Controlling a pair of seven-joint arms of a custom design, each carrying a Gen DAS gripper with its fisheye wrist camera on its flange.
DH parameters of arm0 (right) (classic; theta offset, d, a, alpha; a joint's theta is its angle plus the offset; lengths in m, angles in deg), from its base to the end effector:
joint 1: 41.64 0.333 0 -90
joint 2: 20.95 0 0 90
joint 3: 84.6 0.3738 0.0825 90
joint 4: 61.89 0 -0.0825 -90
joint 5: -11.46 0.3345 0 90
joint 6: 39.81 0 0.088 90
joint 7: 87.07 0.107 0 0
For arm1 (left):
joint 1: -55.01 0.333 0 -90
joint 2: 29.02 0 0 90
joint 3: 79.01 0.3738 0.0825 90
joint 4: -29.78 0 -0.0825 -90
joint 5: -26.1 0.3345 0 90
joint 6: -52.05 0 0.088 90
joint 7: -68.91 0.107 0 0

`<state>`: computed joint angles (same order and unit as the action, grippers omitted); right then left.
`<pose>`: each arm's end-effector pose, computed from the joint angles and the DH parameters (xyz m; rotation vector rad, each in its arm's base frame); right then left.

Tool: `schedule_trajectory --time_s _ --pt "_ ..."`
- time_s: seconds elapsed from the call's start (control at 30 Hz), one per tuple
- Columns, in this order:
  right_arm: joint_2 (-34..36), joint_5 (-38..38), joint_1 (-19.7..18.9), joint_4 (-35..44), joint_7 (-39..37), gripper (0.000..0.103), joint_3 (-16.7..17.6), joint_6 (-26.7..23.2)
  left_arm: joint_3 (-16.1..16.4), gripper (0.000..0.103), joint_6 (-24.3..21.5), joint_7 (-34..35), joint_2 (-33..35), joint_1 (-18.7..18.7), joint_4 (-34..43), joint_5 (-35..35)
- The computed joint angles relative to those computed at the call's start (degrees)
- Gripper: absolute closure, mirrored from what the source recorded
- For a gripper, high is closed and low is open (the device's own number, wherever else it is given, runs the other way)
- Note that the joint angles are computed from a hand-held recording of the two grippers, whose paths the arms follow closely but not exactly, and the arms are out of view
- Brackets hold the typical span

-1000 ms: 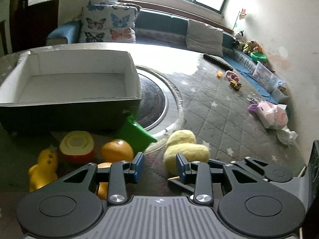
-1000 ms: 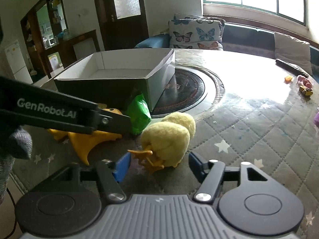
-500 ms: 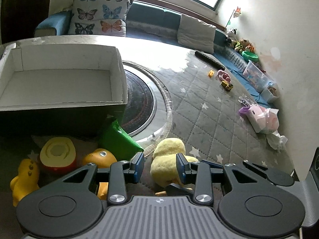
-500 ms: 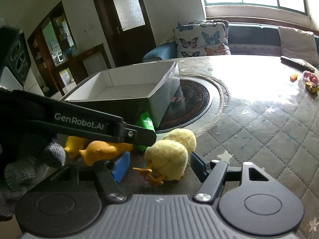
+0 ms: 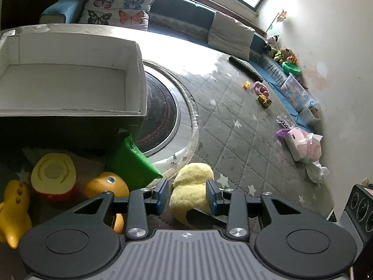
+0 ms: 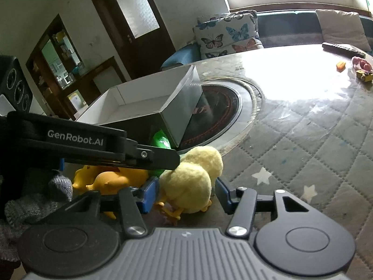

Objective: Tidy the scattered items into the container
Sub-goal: 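Close the left gripper on the yellow plush chick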

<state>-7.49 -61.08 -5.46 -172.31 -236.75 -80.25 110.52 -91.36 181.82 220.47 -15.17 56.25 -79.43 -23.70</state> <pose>0.4503 0.4092 0.4899 -1.2732 1.9057 -0.5450 0.5862 -0.1240 0.4786 1.1551 -2.5411 1.0739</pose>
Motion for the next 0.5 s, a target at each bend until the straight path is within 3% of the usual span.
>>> schedule_trajectory --time_s 0.33,0.5 --pt "0.88 -0.11 0.48 0.76 -2.20 0.058 -0.15 -0.23 -0.79 0.064 1.20 -3.37 2.09 -1.42 1.79 4.21" --pt "1.07 0.14 1.09 1.19 -3.51 0.059 -0.13 -1.79 -1.35 0.063 -0.33 -4.39 3.16 -1.14 2.99 4.83"
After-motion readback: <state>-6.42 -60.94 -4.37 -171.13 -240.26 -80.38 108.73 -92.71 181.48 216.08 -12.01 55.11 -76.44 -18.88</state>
